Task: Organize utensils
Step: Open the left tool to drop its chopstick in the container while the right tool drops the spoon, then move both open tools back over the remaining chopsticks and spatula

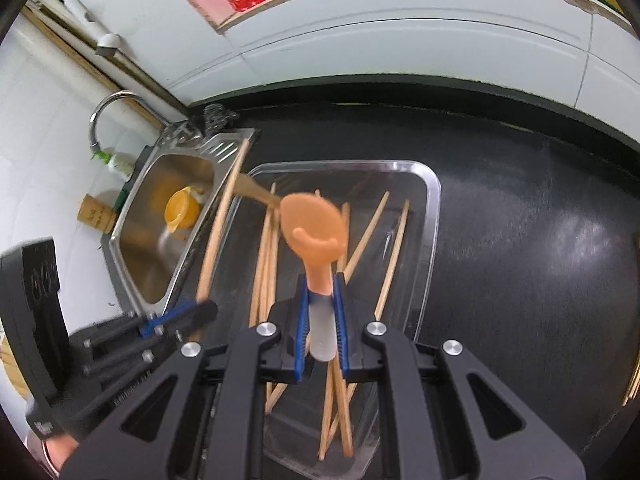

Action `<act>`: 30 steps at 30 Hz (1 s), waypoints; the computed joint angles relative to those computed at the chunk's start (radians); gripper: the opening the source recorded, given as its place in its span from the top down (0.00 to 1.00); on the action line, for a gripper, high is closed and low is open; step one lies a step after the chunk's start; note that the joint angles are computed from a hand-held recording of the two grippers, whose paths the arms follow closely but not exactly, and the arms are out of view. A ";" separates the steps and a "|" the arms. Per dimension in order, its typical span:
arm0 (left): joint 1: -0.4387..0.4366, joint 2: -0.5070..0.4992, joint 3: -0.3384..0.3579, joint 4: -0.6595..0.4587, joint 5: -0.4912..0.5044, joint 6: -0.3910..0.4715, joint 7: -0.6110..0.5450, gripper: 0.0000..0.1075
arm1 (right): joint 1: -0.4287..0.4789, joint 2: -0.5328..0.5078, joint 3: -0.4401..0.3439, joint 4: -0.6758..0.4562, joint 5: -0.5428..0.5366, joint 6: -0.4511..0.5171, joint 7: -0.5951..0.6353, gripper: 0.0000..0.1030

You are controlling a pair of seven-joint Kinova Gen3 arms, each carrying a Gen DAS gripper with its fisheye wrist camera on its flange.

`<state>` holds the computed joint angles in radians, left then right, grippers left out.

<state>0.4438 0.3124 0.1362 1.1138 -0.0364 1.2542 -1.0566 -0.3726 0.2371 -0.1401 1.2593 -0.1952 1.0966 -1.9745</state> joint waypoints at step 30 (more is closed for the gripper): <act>0.225 0.294 0.012 -0.490 -0.037 0.144 -0.025 0.10 | 0.221 -0.364 0.118 0.360 0.204 -0.055 -0.181 0.07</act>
<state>0.6683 0.6069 0.1479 0.6237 -0.0736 1.3981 -1.0812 -0.1511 -0.1269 -0.0220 1.6194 0.0083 1.0413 -2.1555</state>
